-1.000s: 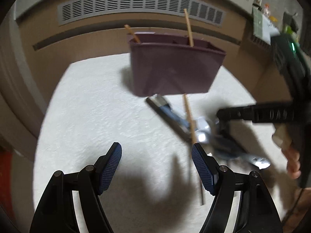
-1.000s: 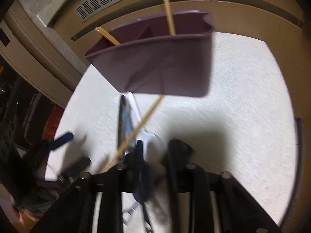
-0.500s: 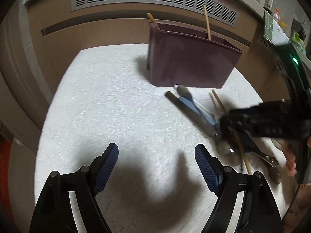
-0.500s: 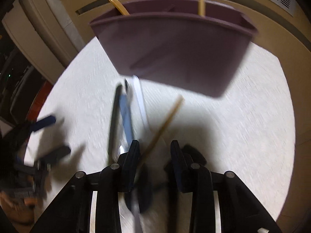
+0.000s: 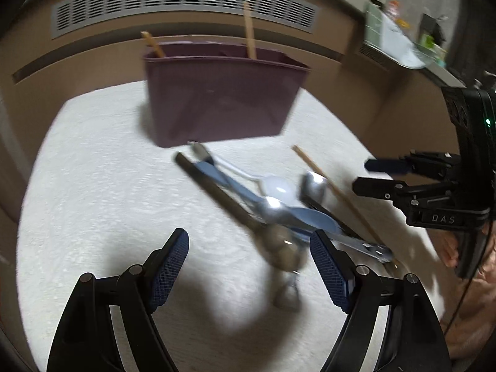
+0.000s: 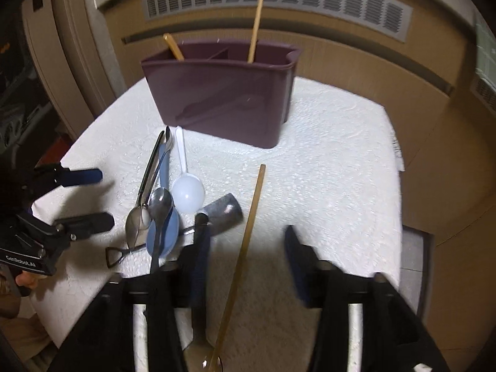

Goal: Organize utensils

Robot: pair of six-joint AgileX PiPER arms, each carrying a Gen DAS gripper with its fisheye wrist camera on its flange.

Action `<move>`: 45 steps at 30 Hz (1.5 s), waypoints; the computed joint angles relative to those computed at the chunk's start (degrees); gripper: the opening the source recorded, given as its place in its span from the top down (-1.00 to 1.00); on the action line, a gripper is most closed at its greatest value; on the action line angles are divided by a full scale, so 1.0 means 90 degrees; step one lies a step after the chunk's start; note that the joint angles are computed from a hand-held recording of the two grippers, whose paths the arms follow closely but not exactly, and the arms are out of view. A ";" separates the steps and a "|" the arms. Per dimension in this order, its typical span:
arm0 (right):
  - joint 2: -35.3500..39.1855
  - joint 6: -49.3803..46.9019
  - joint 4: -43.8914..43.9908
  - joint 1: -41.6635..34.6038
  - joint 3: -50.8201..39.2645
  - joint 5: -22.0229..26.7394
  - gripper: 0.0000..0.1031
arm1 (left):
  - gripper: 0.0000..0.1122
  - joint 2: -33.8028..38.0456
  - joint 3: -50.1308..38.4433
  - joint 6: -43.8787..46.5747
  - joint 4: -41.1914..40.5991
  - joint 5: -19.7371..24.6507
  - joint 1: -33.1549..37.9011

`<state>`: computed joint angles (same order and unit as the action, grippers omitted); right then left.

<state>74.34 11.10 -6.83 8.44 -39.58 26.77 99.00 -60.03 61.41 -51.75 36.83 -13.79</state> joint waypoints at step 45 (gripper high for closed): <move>-0.0957 0.4045 -0.2841 0.0854 0.1248 0.0138 -0.58 | -0.40 -0.0485 0.0370 -0.3796 0.4532 -0.1033 -0.1031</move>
<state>65.73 47.51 -32.40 16.13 -28.35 28.01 94.64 -56.69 27.25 -10.96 27.53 -23.07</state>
